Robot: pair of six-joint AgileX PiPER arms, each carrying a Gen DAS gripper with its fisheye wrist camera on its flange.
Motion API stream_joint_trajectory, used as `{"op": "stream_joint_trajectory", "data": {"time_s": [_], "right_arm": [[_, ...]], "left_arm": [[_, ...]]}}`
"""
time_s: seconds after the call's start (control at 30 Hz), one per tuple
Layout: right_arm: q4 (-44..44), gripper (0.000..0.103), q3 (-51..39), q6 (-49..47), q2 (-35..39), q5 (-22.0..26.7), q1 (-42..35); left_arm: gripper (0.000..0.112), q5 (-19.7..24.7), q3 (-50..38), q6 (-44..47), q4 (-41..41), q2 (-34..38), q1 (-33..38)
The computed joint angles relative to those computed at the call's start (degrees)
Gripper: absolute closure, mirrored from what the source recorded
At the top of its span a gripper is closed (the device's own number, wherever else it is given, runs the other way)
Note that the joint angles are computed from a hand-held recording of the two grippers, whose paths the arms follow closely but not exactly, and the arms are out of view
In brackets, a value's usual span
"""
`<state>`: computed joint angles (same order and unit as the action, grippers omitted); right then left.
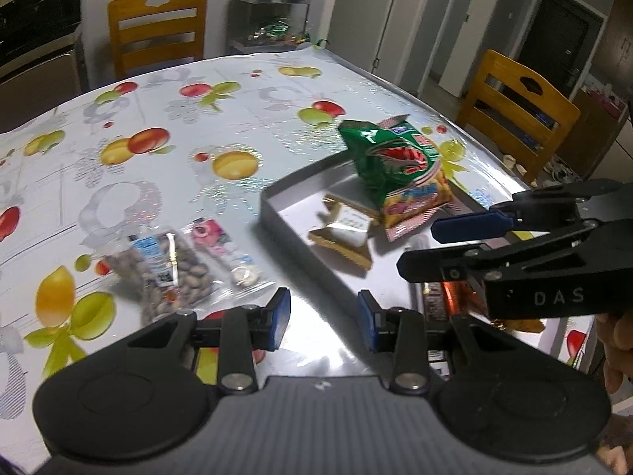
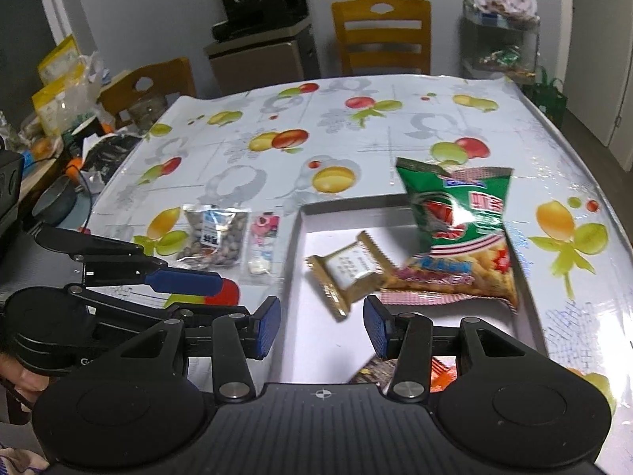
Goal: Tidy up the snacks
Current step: 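Move the left tool to the clear nut bag while the right tool reaches the pink candy packet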
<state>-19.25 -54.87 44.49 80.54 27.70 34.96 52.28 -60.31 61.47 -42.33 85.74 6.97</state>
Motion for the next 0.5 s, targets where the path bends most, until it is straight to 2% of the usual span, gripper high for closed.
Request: {"op": "stream_joint_trajectory", "data": {"time_s": [0.5], "right_arm": [[0.8,0.053,-7.6,-2.8,6.3,1.1,3.5]], "left_arm": [[0.078,-4.4,0.6,1.2,-0.8,-1.0,6.3]]}}
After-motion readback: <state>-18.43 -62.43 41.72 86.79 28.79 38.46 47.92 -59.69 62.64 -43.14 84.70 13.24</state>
